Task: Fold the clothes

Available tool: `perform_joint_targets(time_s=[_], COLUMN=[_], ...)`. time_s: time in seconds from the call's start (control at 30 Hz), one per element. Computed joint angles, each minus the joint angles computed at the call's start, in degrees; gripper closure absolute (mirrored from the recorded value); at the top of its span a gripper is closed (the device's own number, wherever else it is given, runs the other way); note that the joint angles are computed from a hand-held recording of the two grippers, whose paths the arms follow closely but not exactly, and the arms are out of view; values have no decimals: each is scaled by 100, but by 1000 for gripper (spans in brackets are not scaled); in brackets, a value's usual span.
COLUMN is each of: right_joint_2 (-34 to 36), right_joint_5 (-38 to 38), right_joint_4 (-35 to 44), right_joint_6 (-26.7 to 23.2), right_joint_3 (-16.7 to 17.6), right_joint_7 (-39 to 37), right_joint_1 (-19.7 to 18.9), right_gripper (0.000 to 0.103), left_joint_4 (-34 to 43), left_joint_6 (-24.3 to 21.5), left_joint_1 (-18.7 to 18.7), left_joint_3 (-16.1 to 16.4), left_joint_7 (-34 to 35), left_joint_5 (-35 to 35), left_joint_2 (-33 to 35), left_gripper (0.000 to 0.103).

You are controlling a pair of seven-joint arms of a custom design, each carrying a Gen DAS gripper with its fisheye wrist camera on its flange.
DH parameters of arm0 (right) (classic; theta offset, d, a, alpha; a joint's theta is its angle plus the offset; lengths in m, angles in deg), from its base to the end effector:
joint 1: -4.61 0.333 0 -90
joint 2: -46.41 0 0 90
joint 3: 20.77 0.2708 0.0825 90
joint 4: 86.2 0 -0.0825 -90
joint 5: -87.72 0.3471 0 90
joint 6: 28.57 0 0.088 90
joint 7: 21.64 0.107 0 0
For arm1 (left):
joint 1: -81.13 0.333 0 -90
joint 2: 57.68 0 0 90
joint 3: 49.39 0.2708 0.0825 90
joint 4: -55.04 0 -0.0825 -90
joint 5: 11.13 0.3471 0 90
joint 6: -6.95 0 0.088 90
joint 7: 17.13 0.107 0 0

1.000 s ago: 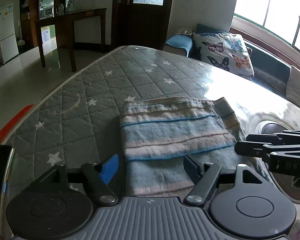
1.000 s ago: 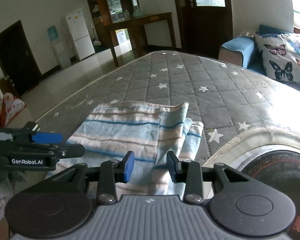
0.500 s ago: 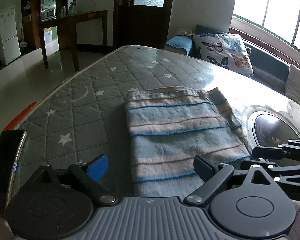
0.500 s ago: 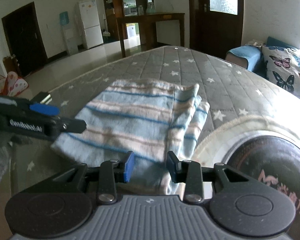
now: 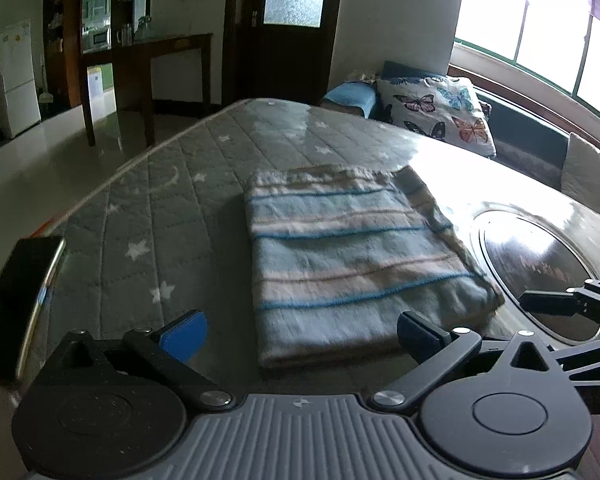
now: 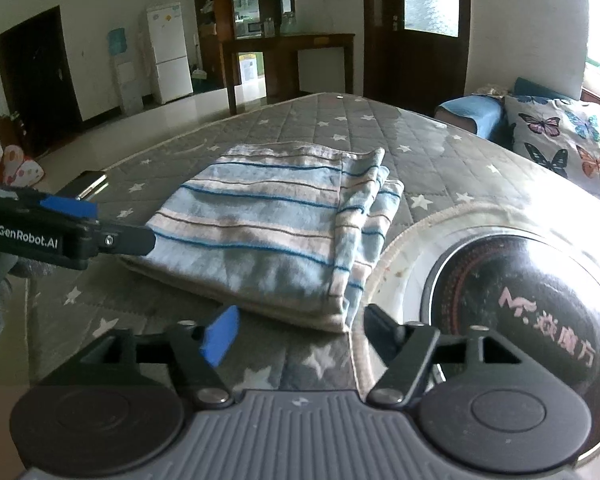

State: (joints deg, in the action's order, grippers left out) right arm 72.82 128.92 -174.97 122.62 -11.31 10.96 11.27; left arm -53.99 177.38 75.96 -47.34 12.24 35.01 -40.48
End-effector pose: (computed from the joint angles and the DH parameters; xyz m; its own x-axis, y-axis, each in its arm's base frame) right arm 0.6572 0.1533 0.4275 0.6695 -0.7408 -0.0540 -0.5264 -0.4219 -0.7382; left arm 0.6090 -0.0847 0.3958 0.2055 -0.9736 0.0993 -0.6479 -0.2114 -0.7318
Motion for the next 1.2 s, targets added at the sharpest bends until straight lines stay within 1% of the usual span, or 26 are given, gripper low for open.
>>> perform_joint_targets(time_s=[0.03, 0.07, 0.17, 0.2, 0.33, 0.37, 0.47, 0.53, 0.77, 0.93, 1.2], right_joint_2=[-82, -157, -364, -425, -670, -724, -875, -948, -1166, -1262, -1315], right_joint_5=[55, 104, 274, 308, 469, 519, 693, 667, 1047, 1138, 1076], right_joint_4=[-139, -265, -599, -704, -1133, -1220, -1457, -1575, -1880, -2043, -2185], right_joint_6=[113, 220, 439, 517, 894, 961, 1125, 1205, 1352, 1374, 1418], right_joint_3=[18, 28, 52, 42, 41, 42, 50, -5, -7, -81, -149], right_joint_7=[-54, -91, -195, -198, -313, -340, -448, -398, -603, -605, -433], right_joint_1=[-7, -4, -14, 1, 46, 50, 54, 104, 92, 131, 184], right_gripper=[25, 19, 16, 11, 4, 0, 0, 0, 0, 0, 0], left_joint_4=[-60, -120, -243, -271, -400, -433, -535, -574, -584, -624, -691], left_joint_6=[15, 25, -79, -128, -275, -305, -363, -425, -642, -638, -585], left_joint_1=[-22, -49, -133, -156, -198, -178, -130, -110, -164, -152, -166], left_joint_3=[17, 37, 66, 64, 22, -20, -133, -202, -323, -399, -428], left_joint_7=[-59, -137, -368, -450, -873, -929, -1063, -1102, -1413, -1497, -1563], left_joint_5=[32, 82, 302, 403, 854, 892, 970, 979, 1345, 1372, 1397], left_joint_2=[-39, -81, -193, -222, -335, -357, -427, -466, -516, -509, -517], left_gripper=[0, 0, 0, 0, 0, 0, 0, 0, 0, 0, 0])
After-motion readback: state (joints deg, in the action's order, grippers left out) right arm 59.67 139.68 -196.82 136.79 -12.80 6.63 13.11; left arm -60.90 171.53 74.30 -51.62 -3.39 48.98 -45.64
